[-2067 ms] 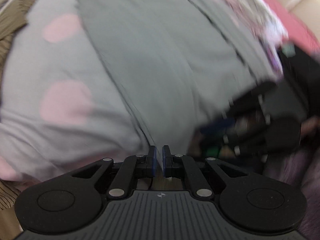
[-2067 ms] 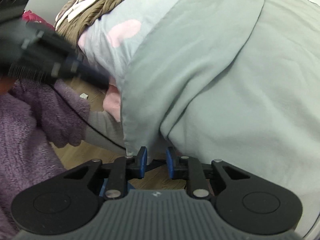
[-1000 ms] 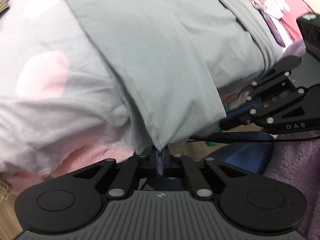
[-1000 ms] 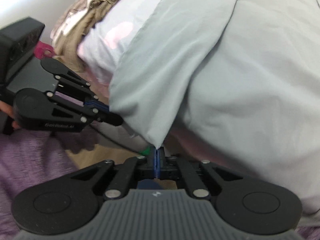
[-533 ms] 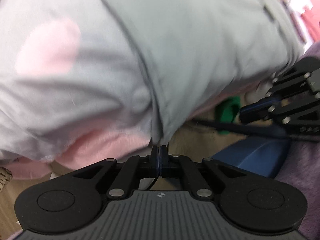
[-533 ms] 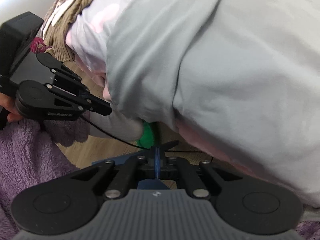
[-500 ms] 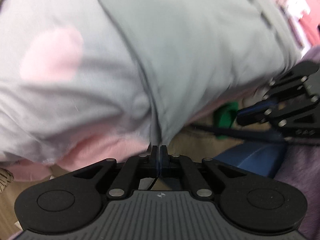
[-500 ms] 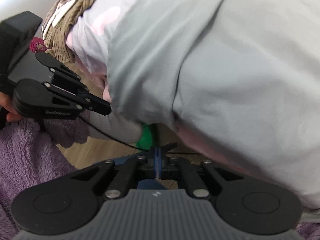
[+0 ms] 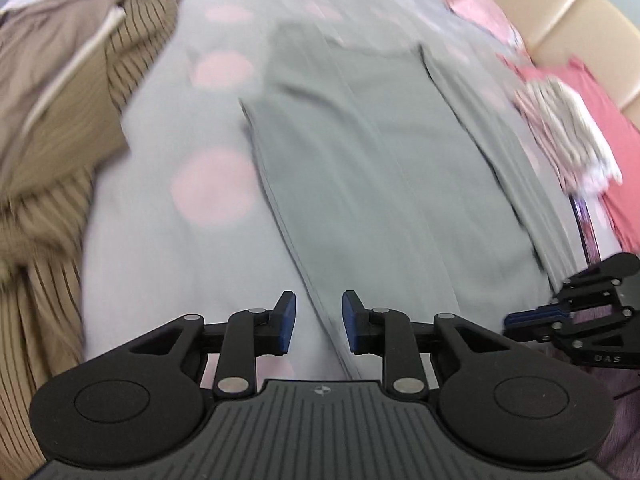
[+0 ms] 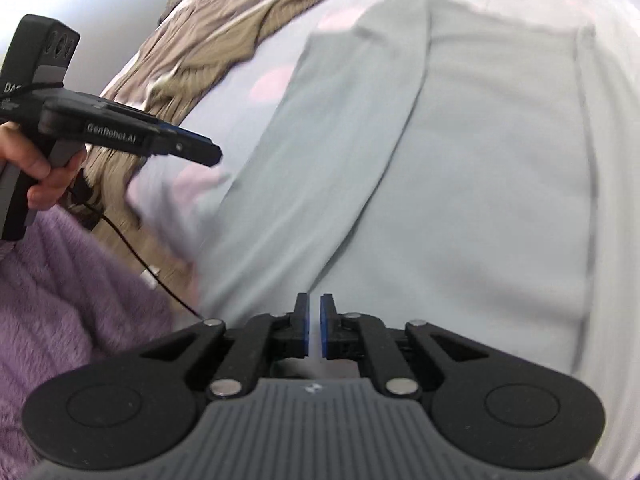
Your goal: Fold clothes
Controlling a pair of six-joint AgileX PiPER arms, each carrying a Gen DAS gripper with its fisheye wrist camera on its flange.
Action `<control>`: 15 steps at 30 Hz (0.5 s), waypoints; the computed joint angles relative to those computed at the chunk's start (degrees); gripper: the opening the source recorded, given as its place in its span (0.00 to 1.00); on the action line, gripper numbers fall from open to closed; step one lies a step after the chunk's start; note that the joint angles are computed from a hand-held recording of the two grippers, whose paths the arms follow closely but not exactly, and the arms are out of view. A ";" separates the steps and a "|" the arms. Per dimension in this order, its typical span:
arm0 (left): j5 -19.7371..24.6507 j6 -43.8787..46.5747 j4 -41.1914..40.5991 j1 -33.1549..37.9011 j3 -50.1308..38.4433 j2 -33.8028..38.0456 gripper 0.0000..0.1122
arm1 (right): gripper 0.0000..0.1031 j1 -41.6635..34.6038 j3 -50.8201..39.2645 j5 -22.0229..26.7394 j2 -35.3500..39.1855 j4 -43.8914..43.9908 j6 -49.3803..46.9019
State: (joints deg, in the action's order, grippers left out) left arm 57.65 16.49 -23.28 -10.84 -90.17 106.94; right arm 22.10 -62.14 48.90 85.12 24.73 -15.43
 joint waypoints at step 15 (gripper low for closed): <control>0.59 0.50 -3.28 4.27 -26.97 21.65 0.39 | 0.36 -9.12 -42.96 7.15 29.41 0.23 0.04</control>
State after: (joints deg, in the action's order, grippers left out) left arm 58.24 16.99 -26.56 -6.57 -117.14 128.59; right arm 12.98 -105.10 56.05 114.53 24.96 -15.39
